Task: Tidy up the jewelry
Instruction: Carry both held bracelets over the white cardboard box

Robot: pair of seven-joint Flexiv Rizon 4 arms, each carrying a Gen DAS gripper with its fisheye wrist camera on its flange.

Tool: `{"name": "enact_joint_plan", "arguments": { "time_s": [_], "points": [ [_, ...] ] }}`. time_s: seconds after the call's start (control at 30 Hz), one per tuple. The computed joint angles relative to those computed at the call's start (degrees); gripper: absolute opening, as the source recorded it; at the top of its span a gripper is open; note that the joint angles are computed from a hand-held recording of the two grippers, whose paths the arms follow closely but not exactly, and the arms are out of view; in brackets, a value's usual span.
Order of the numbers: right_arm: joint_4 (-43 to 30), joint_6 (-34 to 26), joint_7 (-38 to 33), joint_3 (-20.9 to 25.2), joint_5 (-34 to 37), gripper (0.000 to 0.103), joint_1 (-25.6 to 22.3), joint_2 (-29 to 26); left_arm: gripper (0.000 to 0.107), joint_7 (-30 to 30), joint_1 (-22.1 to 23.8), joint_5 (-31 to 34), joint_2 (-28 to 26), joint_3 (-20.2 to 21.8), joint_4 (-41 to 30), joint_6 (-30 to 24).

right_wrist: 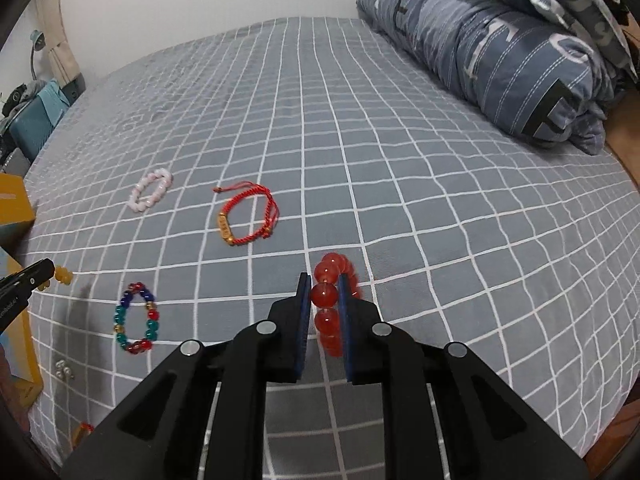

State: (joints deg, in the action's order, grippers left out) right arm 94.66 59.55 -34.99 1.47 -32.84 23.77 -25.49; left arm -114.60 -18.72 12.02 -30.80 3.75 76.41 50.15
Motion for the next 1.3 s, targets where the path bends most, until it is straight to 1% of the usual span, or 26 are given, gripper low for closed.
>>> {"name": "enact_joint_plan", "arguments": {
  "time_s": [0.37, 0.57, 0.67, 0.9, 1.07, 1.2, 1.3],
  "points": [
    [4.39, 1.89, 3.30, 0.22, -4.67, 0.013, 0.39, 5.65, 0.009, -3.22, -1.08, 3.44, 6.63, 0.37, 4.48, 0.98],
    [5.39, 2.55, 4.40, 1.20, -5.70, 0.013, 0.02, 7.05, 0.009, -4.68, -0.68, 5.03, 8.94, -0.13, 6.54, 1.23],
    [5.51, 2.75, 5.19, 1.22, -7.34, 0.013, 0.49, 7.50, 0.009, -5.36, -0.45, 5.76, 9.78, -0.28, 7.28, 1.19],
    [4.22, 2.78, 5.48, 2.06, -8.53, 0.013, 1.40, 7.60, 0.009, -6.85, 0.03, 7.73, 12.80, -0.53, 9.19, 0.89],
    [2.33, 2.55, 4.75, 2.64, -8.84, 0.013, 2.85, 7.17, 0.009, -8.38, 0.93, 9.36, 16.31, -0.71, 11.71, 0.57],
    [-0.30, 2.83, 3.45, 3.22, -8.89, 0.013, 4.62, 6.19, 0.009, -9.81, 2.00, 10.91, 19.13, -1.04, 13.74, -0.09],
    [-3.91, 3.00, 0.87, 3.90, -8.12, 0.013, 6.50, 4.40, 0.009, -11.11, 3.08, 12.41, 21.90, -1.32, 15.84, -0.71]
  ]
}}
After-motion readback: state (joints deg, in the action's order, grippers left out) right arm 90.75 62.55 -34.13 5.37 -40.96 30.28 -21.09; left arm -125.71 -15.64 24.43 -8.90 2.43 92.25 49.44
